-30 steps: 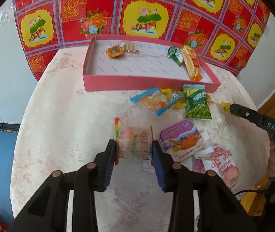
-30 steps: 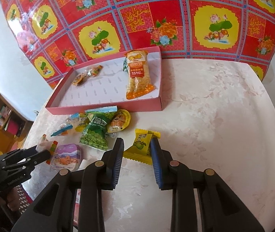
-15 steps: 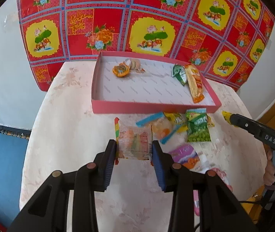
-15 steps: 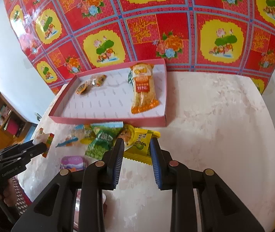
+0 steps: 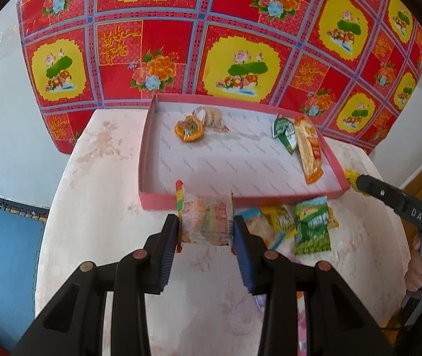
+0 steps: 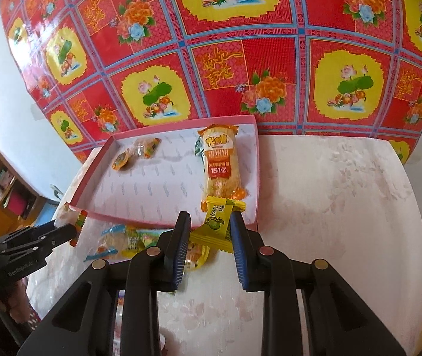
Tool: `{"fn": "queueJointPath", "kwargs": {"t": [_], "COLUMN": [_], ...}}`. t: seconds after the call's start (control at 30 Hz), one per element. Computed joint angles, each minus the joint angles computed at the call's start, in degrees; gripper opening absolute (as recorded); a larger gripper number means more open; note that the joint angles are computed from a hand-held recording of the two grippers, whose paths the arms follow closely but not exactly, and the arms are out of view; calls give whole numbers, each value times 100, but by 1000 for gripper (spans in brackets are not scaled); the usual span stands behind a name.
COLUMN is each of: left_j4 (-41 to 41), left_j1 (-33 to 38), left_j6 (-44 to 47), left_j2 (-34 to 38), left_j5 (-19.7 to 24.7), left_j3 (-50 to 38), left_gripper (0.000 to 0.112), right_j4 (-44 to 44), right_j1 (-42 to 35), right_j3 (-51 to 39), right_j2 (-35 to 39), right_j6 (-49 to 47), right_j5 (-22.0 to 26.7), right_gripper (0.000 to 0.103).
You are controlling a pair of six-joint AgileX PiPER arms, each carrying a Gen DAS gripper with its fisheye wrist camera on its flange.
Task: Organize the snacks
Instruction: 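Carry the clear candy packet into the box while the right tool carries the yellow packet, then open the left tool to drop the candy packet while the right tool releases the yellow packet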
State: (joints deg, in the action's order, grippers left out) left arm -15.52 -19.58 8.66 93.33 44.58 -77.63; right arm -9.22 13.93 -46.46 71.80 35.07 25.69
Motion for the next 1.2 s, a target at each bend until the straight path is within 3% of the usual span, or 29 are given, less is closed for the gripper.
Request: {"fn": "queueJointPath", "kwargs": {"t": [0.43,1.2], "left_j4": [285,483], "left_j1": [-181,-296], "left_j6": [-515,-688], "left_j2": [956,1793], "left_j5": [88,124], "left_j3": [-1118,-1835], "left_gripper": [39,39], "right_j4": [296,1341], "right_j1": [-334,-684], "right_j3": [-232,-336], "right_j2": [584,1202], "right_j6": [-404,-1624], "right_j5": [-402,-837], "right_gripper": [29,28]}}
